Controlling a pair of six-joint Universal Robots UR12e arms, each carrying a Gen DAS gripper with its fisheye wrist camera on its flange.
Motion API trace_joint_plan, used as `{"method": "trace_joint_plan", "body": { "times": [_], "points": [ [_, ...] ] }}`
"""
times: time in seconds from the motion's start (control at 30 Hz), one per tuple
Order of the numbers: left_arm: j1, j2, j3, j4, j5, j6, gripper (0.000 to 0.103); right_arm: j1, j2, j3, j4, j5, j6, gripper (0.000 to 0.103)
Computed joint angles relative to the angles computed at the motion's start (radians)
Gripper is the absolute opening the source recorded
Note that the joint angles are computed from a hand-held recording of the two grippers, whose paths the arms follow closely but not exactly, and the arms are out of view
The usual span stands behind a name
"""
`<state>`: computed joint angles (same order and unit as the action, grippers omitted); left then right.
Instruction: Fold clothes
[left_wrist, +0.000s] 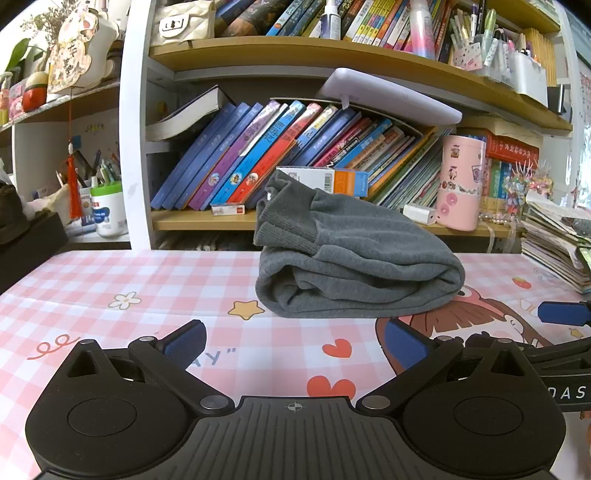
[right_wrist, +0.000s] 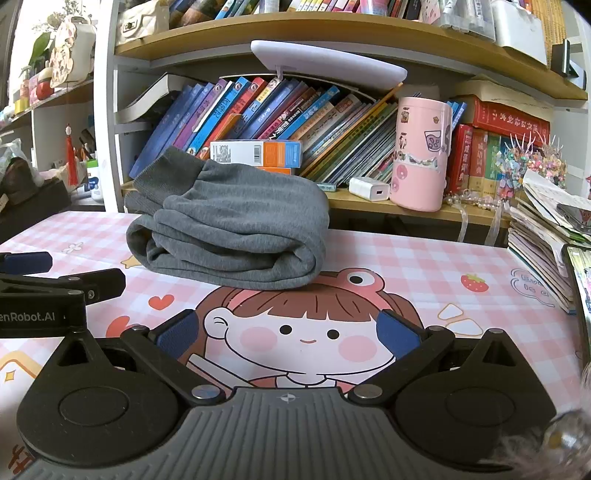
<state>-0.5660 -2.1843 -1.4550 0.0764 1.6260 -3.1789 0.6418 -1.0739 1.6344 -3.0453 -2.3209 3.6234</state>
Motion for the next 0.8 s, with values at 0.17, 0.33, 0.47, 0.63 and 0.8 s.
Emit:
{"method": "trace_joint_plan", "body": {
  "times": [0.17,0.33,0.47,0.63,0.8],
  "points": [
    [0.000,0.000,0.001,-0.002,0.001,0.001,0.103,0.000,0.000,-0.001,0.003,-0.001,0.002,0.103],
    [0.000,0.000,0.000,-0.003,-0.001,0.002,0.103,0.000,0.000,-0.001,0.006,-0.002,0.004,0.103],
    [0.000,0.000,0.000,-0.003,-0.001,0.002,0.103,0.000,0.000,-0.001,0.007,-0.001,0.004,0.103],
    [0.000,0.000,0.001,-0.005,0.001,0.002,0.103,0.000,0.000,-0.003,0.011,-0.004,0.005,0.103],
    [-0.001,0.000,0.001,-0.005,0.004,0.002,0.103,0.000,0.000,-0.002,0.012,-0.003,0.005,0.103]
  ]
}}
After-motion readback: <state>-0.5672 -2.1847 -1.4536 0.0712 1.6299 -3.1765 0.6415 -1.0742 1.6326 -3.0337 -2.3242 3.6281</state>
